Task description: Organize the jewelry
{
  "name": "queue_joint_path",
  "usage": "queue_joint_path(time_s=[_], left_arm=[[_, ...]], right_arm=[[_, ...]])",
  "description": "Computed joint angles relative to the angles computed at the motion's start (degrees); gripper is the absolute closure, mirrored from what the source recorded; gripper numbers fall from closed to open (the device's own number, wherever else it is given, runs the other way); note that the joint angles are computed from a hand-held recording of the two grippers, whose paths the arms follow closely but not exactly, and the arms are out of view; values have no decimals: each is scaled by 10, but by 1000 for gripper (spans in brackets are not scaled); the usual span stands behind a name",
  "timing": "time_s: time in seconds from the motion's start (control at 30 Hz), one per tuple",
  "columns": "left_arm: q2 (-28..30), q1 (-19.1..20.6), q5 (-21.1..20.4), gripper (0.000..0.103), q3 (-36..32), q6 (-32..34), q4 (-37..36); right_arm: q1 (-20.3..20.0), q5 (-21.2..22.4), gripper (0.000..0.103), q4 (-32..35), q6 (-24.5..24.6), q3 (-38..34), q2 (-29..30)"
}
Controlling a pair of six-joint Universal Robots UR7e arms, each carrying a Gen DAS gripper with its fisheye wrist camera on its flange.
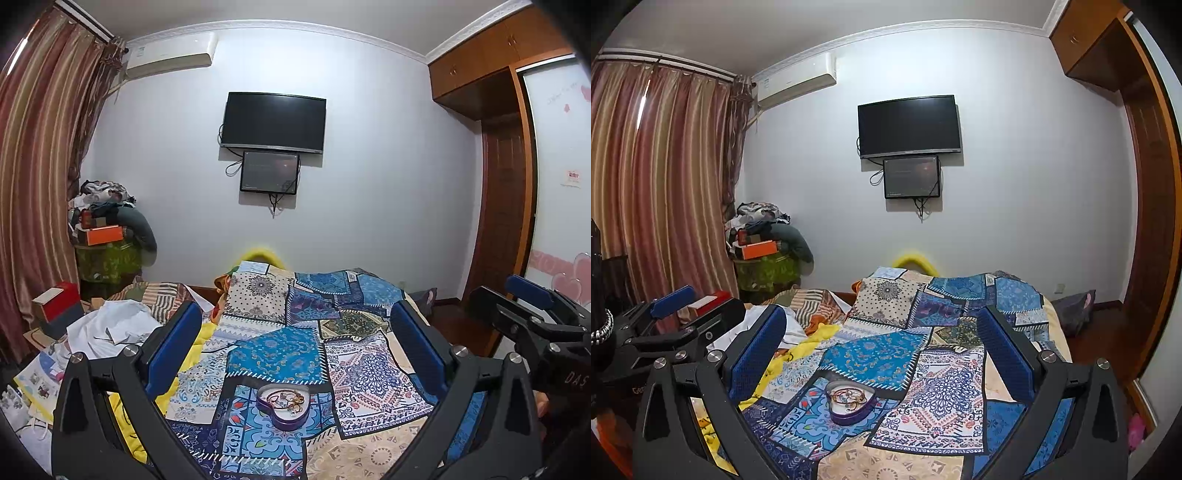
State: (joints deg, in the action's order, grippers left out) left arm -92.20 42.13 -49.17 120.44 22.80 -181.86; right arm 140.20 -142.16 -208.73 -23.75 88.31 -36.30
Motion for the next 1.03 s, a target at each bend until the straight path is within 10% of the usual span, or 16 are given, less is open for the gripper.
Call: queue_joint_path(time_s=[1.03], left_arm=[[-6, 9, -20, 0, 4, 6, 7]], right_arm=[[1, -6, 1, 11, 20, -4, 3]])
